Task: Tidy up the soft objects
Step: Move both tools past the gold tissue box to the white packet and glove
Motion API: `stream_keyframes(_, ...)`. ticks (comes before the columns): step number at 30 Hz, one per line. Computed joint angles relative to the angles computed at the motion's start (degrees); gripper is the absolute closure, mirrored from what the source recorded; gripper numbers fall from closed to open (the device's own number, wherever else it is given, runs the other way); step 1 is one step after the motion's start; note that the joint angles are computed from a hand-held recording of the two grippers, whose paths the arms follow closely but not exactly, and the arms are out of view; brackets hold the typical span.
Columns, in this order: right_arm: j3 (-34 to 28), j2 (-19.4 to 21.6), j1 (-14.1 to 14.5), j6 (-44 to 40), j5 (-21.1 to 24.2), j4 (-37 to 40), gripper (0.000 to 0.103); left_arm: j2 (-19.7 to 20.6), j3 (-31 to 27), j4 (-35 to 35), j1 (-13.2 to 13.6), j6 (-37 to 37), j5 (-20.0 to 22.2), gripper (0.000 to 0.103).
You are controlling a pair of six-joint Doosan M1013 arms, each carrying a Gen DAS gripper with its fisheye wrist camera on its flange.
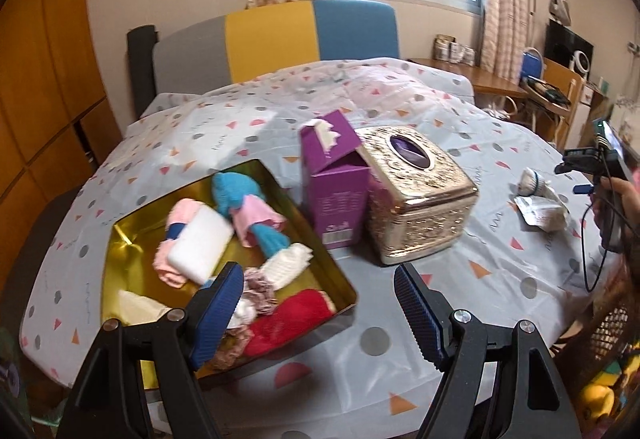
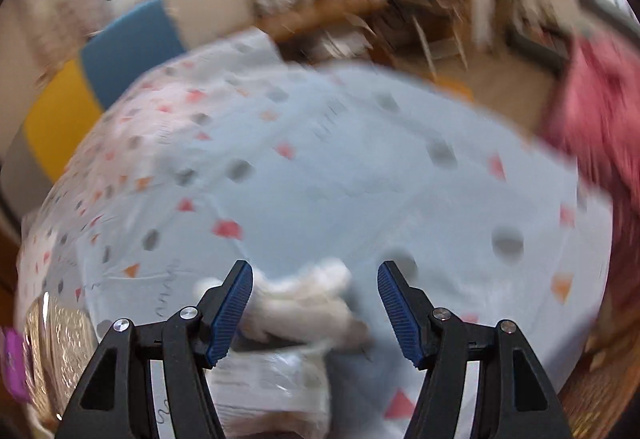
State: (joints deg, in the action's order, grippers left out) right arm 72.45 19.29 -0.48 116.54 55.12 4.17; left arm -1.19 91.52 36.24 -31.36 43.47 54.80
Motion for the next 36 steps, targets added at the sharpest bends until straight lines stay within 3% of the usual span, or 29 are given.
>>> stream_keyframes(3, -1.22, 1.0, 0.14, 2.38, 4.13, -2.18, 0.037, 0.48, -0.33, -1.39, -0.09, 1.05, -0.3, 0.025)
stream_keyframes(11, -0.55, 0.62, 1.01, -1.49, 8.66, 5.47, 0.037, 1.09, -0.63, -4.21, 0.34, 3.57, -1.26, 0.025)
stream_keyframes(13, -0.51, 0.84, 1.36, -4.95, 9.91, 9.92, 0.033, 1.17, -0.62, -4.99, 0.43, 4.51, -1.54, 0.025)
stream_keyframes(16, -0.03, 1.2, 0.3, -14.93, 10.94, 26.46, 0.033, 1.46, -0.9, -6.7, 0.55, 6.39, -1.78, 0.025)
stream_keyframes(17, -0.3, 1.3, 0.35, -16.57, 11.39, 28.81, 0.033, 1.57, -1.07, -7.38, 0.55, 7.22, -2.0, 0.025)
stream_keyframes(20, -1.44, 0.64, 2.12, -16.29, 8.28, 22.69, 0.033, 2.04, -1.76, -9.74, 0.51, 10.24, -2.59, 0.025)
stream_keyframes(23, -1.81, 0.38, 2.44, -15.31, 5.57, 20.33, 0.033, 3.14, -3.31, -14.2, 0.66, 14.35, -3.25, 0.025)
stream_keyframes(28, -1.31, 0.14, 3.19, -11.0, 0.06, 8.08, 0.033, 6.54, -7.59, -24.25, 0.81, 22.83, -4.43, 0.025)
stream_keyframes(30, -1.14, 0.32, 2.53, -10.5, 0.25, 8.27, 0.033, 8.17, -9.41, -27.38, 0.58, 25.49, -4.16, 0.025)
stream_keyframes(33, -1.93, 0.75, 1.69, -20.4, 1.36, 17.16, 0.033, 9.4, -10.7, -29.72, 0.06, 27.87, -4.1, 0.025)
stream_keyframes(36, -5.4, 2.52, 4.23, -36.48, 6.58, 17.89, 0.033, 9.8, -10.81, -29.27, -0.37, 28.1, -3.33, 0.025)
